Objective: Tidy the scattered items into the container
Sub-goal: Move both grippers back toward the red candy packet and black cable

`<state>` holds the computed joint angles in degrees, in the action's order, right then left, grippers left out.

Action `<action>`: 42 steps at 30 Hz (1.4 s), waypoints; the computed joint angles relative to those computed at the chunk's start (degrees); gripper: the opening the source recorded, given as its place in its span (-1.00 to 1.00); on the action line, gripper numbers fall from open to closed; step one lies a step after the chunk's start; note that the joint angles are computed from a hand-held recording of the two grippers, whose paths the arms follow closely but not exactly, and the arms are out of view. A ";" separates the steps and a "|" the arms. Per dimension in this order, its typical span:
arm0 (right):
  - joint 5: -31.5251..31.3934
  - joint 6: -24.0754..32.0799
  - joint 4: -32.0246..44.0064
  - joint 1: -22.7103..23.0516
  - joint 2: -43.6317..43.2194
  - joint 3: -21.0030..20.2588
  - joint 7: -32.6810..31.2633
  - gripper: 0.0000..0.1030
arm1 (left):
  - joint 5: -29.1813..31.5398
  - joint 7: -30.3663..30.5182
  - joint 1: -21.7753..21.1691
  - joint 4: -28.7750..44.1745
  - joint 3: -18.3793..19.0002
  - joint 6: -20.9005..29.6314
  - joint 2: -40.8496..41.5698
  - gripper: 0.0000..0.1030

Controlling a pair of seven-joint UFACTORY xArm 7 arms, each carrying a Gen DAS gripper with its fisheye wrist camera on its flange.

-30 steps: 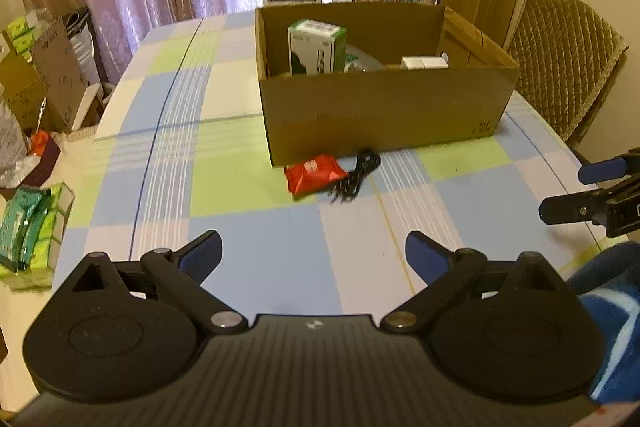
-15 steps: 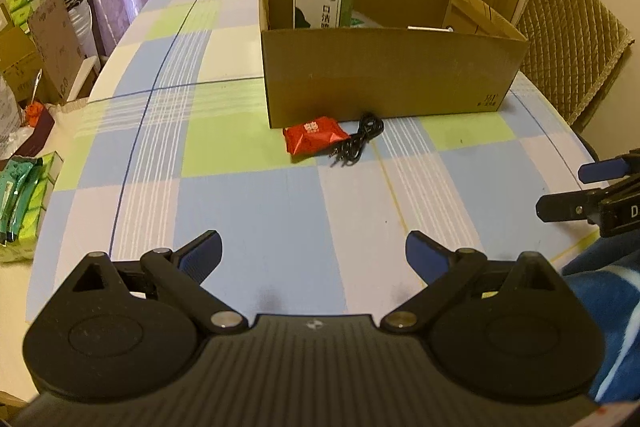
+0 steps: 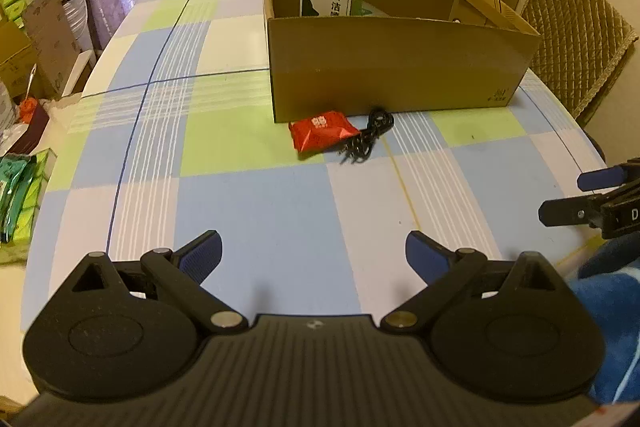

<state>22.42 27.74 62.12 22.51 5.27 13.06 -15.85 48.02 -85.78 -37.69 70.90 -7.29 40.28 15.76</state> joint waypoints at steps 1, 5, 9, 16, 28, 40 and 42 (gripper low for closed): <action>-0.06 -0.10 0.43 0.10 0.52 0.06 0.05 0.96 | 0.08 0.59 0.27 0.18 0.14 -0.29 0.26 0.87; 0.34 -0.21 2.25 0.21 2.62 0.61 -0.75 0.96 | 0.82 4.56 1.47 0.70 0.96 -2.51 1.43 0.84; 0.06 -0.54 4.23 0.37 4.89 1.08 -0.40 0.96 | 0.48 10.29 2.57 1.97 1.99 -3.33 3.13 0.74; -2.12 -1.87 8.19 0.82 9.30 1.75 1.38 0.96 | 0.81 15.00 3.64 3.84 4.59 -5.98 6.11 0.72; -5.77 -1.49 13.81 1.08 15.29 2.38 4.16 0.96 | -2.79 16.48 3.36 9.72 8.13 -10.61 12.66 0.72; -6.65 -3.90 19.50 2.39 20.93 4.48 4.82 0.90 | -3.11 16.32 1.52 8.68 11.26 -10.95 12.44 0.72; -6.74 -4.17 20.88 2.91 22.22 4.88 4.79 0.80 | -2.00 14.34 1.61 7.05 11.64 -10.56 11.19 0.72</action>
